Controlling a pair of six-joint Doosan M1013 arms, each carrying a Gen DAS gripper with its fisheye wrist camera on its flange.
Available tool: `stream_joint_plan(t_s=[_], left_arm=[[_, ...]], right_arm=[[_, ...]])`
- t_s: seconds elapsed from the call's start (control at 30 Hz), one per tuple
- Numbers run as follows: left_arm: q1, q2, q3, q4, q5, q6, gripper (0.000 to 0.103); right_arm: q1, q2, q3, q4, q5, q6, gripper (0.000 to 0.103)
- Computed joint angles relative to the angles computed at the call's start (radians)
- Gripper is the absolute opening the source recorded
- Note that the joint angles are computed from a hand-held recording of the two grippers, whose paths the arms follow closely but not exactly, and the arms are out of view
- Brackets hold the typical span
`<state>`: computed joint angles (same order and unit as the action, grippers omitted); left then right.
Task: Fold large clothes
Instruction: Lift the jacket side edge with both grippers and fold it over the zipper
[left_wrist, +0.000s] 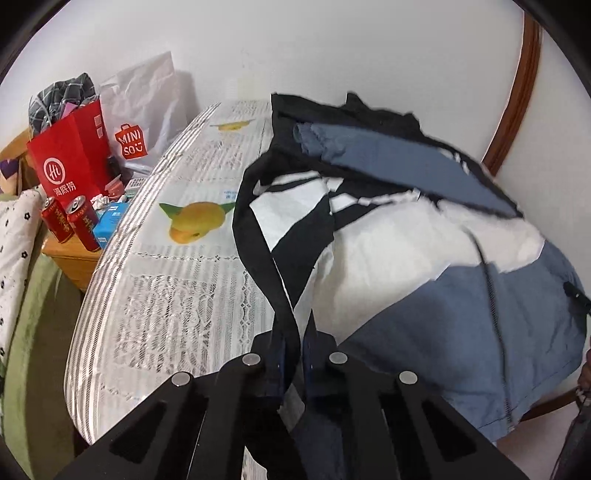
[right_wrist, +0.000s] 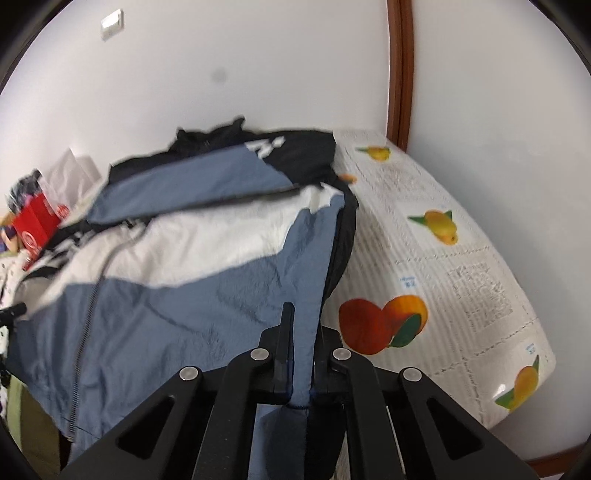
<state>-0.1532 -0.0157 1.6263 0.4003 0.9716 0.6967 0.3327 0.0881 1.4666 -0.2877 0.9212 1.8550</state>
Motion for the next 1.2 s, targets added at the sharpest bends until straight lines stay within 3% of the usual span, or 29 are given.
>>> stream_joint_plan(t_s=[0.27,0.5,0.9,1.2], left_arm=[[-0.016,-0.076,0.030,0.027,-0.086,-0.042,0.006],[-0.012,-0.096,0.028,0.080,-0.152,-0.081,0.006],[0.060,-0.014,-0.087,0.001,-0.228,-0.002,0.007],[0.097,0.070,-0.170,0.003,-0.201,0.017,0.007]], right_arm=[[0.008,-0.061,0.010,0.021,-0.095,-0.029,0.005],[-0.004,-0.064,-0.019,0.037,-0.153,-0.023,0.005],[0.001,0.037,-0.154,0.002,-0.146,0.035,0.005],[-0.021,0.134,-0.251,0.015,-0.115,0.044,0.005]])
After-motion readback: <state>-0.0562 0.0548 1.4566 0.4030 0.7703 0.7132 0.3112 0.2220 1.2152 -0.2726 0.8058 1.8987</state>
